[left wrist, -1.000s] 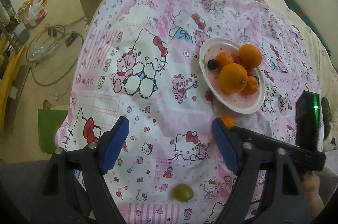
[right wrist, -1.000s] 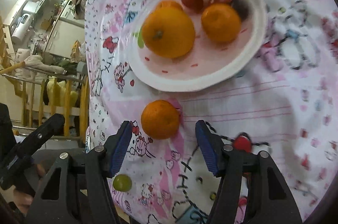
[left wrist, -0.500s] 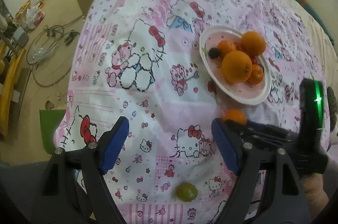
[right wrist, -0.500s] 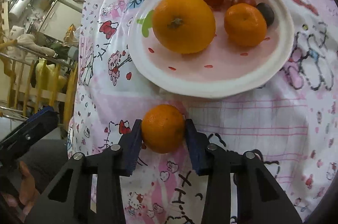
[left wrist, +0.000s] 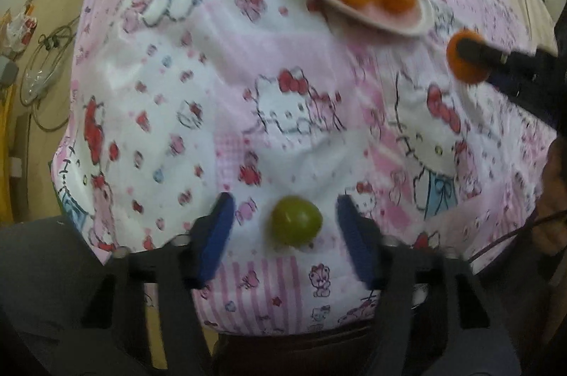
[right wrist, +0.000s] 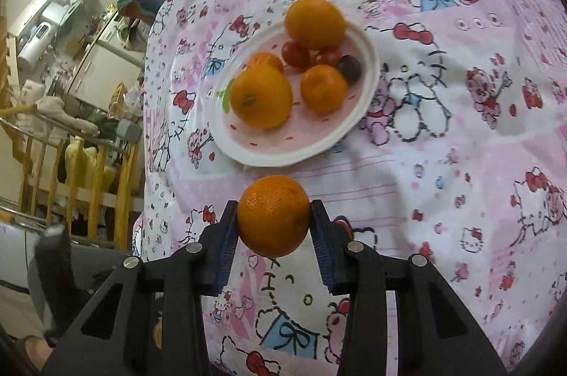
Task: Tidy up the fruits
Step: 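Grasp the mandarin with the right tool while the left tool grasps the green grape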
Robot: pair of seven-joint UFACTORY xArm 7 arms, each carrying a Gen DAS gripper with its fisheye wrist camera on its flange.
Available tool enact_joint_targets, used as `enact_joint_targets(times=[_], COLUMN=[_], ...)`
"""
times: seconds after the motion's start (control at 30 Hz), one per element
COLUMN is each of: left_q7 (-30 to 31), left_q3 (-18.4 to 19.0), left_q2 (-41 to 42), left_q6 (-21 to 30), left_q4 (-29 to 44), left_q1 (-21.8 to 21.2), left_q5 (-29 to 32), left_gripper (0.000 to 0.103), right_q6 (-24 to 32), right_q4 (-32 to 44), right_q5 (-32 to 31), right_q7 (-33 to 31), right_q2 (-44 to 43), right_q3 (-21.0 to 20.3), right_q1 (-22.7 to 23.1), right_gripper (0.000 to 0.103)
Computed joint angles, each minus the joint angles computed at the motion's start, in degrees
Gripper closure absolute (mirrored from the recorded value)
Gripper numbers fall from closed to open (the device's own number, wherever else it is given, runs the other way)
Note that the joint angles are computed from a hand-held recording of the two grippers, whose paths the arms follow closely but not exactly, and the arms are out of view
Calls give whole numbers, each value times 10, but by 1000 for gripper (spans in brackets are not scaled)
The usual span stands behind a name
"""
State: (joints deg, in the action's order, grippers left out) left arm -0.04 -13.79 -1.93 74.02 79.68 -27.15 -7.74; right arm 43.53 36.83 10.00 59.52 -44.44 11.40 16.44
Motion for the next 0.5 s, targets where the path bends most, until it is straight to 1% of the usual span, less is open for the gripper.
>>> enact_joint_targets(times=[0.07, 0.17, 0.2, 0.23, 0.3, 0.5], left_q7=[6, -2, -5, -6, -11, -7], left_q3=[-4, -9, -11, -13, -15, -10], left_q2=[-3, -6, -5, -5, -10, -15], left_q6=[0, -9, -11, -15, -23, -20], left_q4=[-8, -19, -21, -24, -32, -29], left_q1=[-4, -11, -13, -16, -19, -18], left_q5=[-3, 9, 16, 22, 40, 28], left_gripper=[60, 60, 62, 66, 77, 79], right_q6=[4, 8, 9, 10, 9, 7], right_q4=[-4, -9, -9, -9, -9, -3], right_q5=[0, 0, 0, -1, -1, -5], right_q7=[3, 6, 6, 7, 7, 6], right_q2=[-10, -25, -27, -30, -33, -38], right_q3=[-1, -2, -2, -2, -1, -2], right_q1=[0, -2, -2, -3, -4, -9], right_gripper=[62, 62, 62, 62, 62, 62])
